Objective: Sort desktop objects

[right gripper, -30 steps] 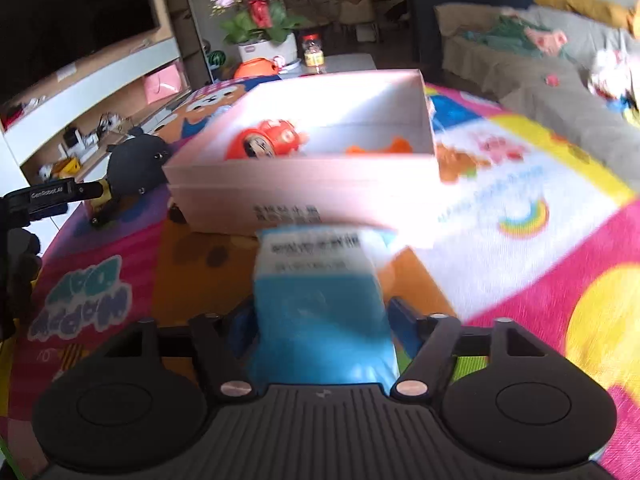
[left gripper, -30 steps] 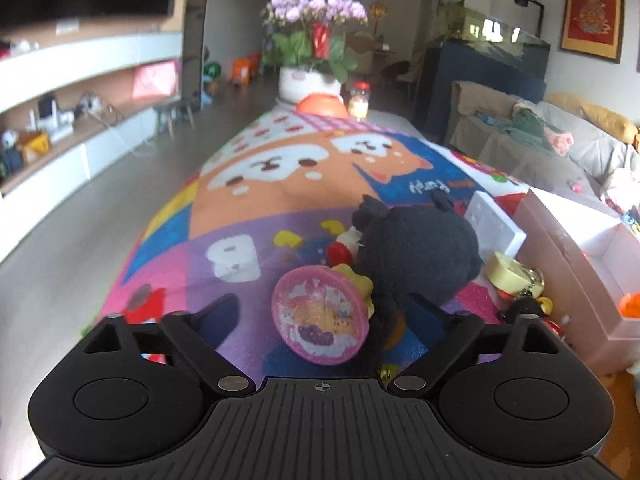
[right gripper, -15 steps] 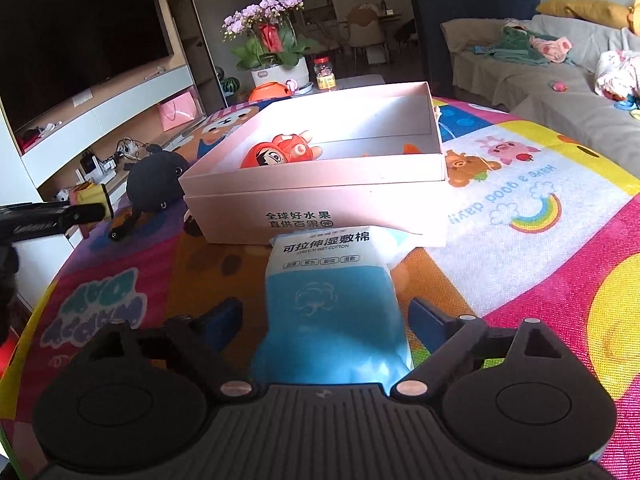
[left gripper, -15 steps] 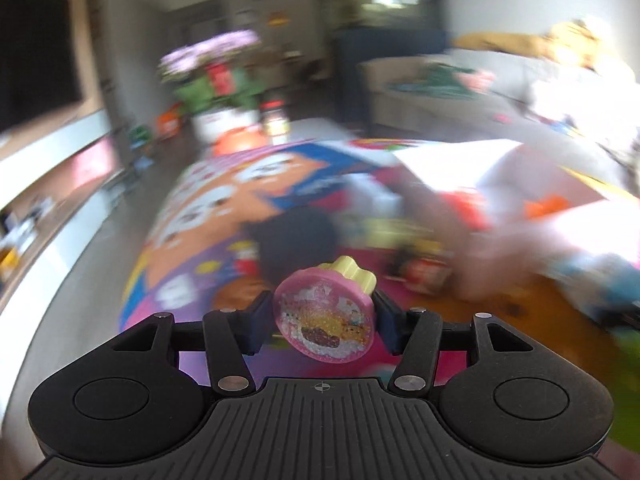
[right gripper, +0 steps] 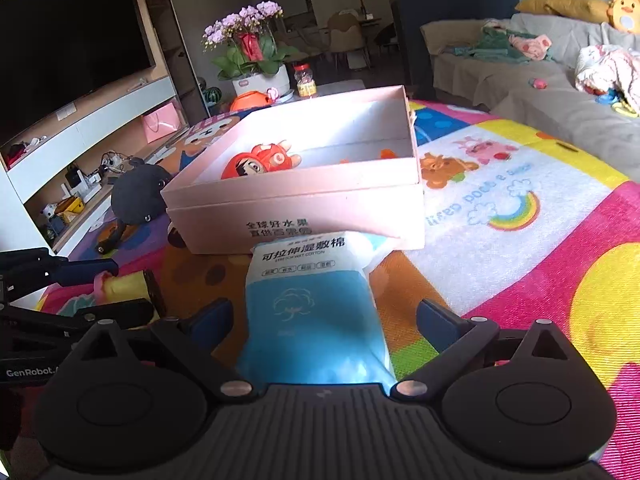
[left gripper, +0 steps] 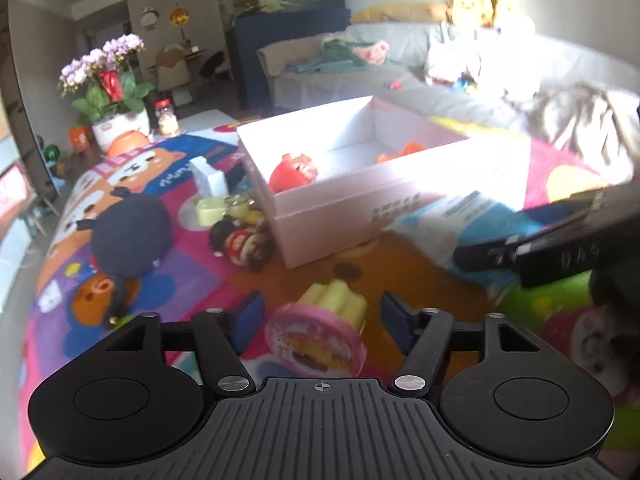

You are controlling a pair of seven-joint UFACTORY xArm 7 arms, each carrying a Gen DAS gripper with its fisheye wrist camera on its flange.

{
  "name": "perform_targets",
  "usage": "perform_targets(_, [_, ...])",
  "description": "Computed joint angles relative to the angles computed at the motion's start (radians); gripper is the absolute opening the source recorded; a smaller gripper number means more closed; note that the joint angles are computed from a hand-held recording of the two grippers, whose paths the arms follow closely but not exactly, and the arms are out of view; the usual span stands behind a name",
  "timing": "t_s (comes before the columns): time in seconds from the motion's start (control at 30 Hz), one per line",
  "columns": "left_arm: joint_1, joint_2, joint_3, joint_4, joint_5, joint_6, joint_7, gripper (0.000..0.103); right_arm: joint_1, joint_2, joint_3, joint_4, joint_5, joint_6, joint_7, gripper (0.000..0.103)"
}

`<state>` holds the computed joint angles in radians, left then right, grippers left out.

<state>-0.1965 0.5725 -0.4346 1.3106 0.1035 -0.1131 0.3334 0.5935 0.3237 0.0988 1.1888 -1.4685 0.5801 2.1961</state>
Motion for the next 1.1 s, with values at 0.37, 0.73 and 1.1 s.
perform_targets(0.37, [0.142, -0.113, -0.048, -0.207, 0.054, -0.095, -0.147, 0.097, -0.008, 0.022, 0.030, 0.136, 0.070, -0.140, -0.379, 0.100])
perform_targets(0.73, [0.268, -0.132, -0.133, -0.286, 0.231, -0.145, -0.305, 0.100, 0.005, 0.315, 0.067, 0.496, 0.526, -0.086, -0.985, 0.046])
perform_targets(1.1, [0.294, -0.111, -0.149, -0.268, 0.362, -0.146, -0.416, 0.100, -0.378, 0.352, 0.388, 0.247, 0.989, -0.630, -1.074, 0.042])
